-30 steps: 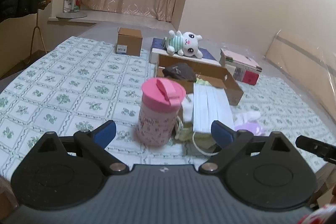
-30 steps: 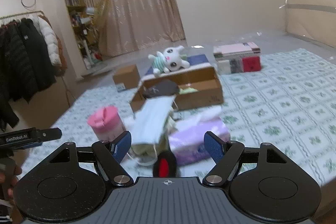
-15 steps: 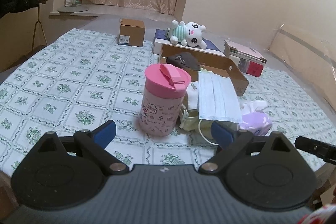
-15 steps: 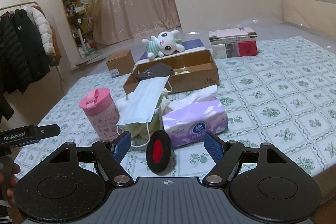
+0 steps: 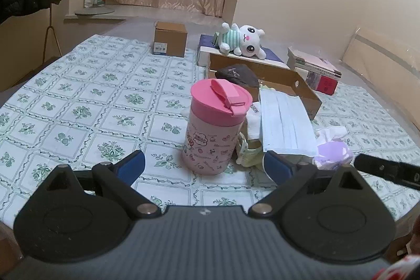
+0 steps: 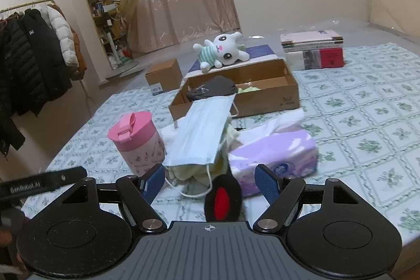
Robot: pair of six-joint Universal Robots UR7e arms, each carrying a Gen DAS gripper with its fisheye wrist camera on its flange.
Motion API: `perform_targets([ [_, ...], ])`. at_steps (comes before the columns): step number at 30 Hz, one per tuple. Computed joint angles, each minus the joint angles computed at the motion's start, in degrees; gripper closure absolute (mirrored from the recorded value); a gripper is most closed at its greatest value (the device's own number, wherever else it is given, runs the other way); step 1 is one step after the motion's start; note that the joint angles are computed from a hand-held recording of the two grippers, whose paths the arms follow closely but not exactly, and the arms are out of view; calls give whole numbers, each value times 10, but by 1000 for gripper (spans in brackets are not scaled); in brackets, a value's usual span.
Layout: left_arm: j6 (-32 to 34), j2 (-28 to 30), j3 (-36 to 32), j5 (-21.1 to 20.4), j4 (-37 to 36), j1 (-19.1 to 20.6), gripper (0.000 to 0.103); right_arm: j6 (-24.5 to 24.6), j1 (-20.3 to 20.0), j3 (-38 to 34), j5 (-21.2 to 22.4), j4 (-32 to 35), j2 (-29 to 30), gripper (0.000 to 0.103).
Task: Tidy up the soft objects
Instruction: 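Move both tools back toward the blue face mask and red round object, then grasp the red round object with the right tool while the left tool grasps the blue face mask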
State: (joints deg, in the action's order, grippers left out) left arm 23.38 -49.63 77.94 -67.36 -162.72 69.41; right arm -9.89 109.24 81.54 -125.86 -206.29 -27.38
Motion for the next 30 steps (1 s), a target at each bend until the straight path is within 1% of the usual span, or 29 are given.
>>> perform_targets([
  [8,-2,25,-31,4,18,9,7,27,-22,-55,30,51,24,28],
  [11,-3,34,-42,4,26,11,7,39,-30,-70,39,69,29,38],
  [13,-1,38,-48,4,30,13,7,42,-33,-79,33,78,33,39],
  [15,-1,42,-51,3,32,14,7,41,-33,-84,13,86,38,39],
  [18,-6,47,-59,2,39,17,7,43,-35,-74,-10,89,40,39],
  [24,-10,56,-69,4,52,20,7,56,-44,-24,-7,69,31,39],
  [26,-10,57,-70,3,55,21,7,60,-49,-16,-6,73,29,39],
  [28,-10,58,-69,2,59,20,7,60,-52,-20,-4,78,33,43],
  [30,-9,58,-68,1,62,20,7,53,-56,-25,6,79,37,52],
])
